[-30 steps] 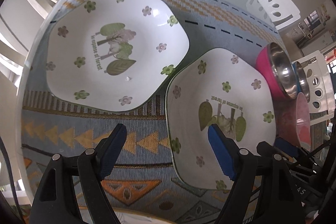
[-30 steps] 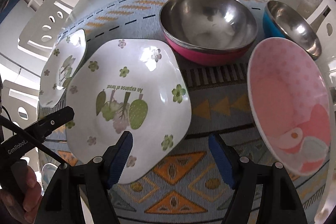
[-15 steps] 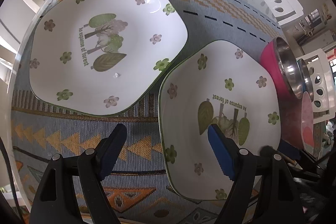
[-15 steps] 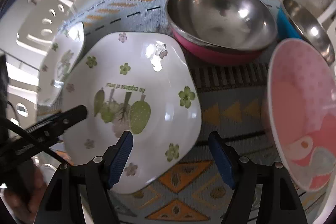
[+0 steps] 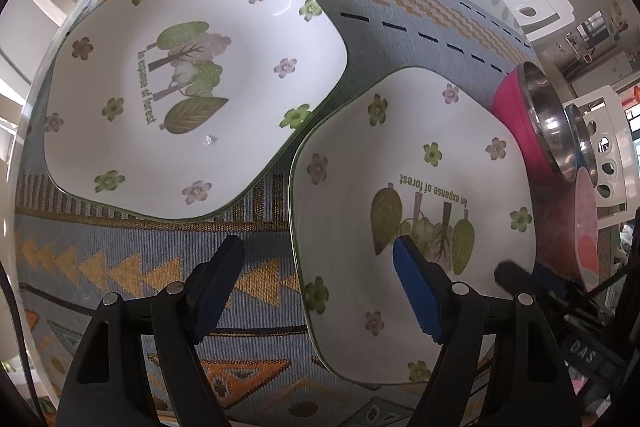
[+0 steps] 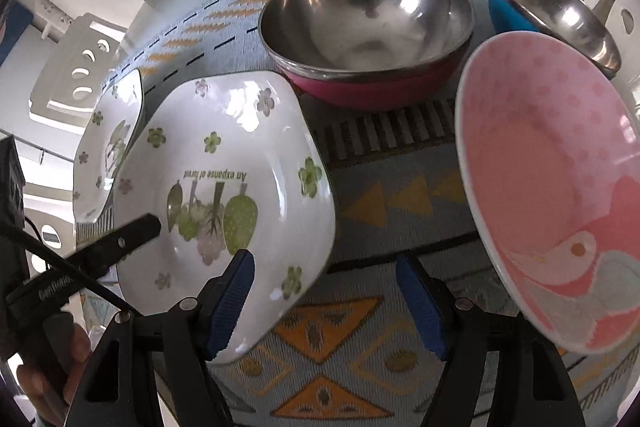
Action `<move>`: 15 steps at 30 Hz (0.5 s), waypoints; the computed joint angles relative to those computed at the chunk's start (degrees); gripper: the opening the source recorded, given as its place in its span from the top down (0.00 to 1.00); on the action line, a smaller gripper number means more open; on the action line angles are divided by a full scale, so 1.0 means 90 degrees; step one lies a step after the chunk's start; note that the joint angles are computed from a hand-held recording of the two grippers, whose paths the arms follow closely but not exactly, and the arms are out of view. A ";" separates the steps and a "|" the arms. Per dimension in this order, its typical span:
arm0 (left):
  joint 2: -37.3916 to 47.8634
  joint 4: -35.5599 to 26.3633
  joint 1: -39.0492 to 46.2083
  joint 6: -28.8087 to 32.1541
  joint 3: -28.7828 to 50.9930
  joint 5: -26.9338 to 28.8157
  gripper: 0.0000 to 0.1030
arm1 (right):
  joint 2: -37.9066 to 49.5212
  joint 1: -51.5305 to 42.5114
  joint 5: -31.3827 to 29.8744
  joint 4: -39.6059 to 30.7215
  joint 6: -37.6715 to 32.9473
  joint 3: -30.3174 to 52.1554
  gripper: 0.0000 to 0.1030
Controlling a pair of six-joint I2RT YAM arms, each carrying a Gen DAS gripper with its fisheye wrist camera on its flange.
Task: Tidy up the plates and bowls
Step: 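Reach both tools to the nearer green-leaf hexagonal plate and grip its rim, then lift the hexagonal plate with both tools and carry it toward the blue-leaf plate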
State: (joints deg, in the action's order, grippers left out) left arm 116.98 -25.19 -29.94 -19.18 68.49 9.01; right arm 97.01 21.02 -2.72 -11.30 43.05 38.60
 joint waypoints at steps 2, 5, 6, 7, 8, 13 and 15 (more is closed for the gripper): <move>0.0011 0.0035 -0.0030 -0.0024 0.0013 -0.0082 0.28 | 0.0094 0.0022 0.0041 0.0128 -0.0042 0.0033 0.39; 0.0077 0.0037 -0.0058 0.0005 0.0099 -0.0091 0.28 | 0.0364 0.0174 0.0396 0.0350 -0.0180 0.0135 0.45; 0.0094 0.0049 -0.0072 0.0021 0.0122 -0.0112 0.28 | 0.0434 0.0216 0.0452 0.0369 -0.0267 0.0194 0.50; 0.0101 0.0094 -0.0087 0.0068 0.0125 -0.0061 0.30 | 0.0487 0.0288 0.0578 0.0350 -0.0392 0.0261 0.55; 0.0081 0.0166 -0.0118 0.0143 0.0102 -0.0003 0.42 | 0.0491 0.0334 0.0592 0.0374 -0.0598 0.0281 0.61; -0.0088 0.0235 -0.0329 0.0420 -0.0034 -0.0398 0.69 | 0.0435 0.0143 0.0422 0.0453 -0.0727 0.0200 0.66; -0.0329 0.0381 -0.0211 0.0462 -0.0306 -0.0128 0.72 | 0.0360 0.0100 0.0364 0.0437 -0.0837 0.0147 0.68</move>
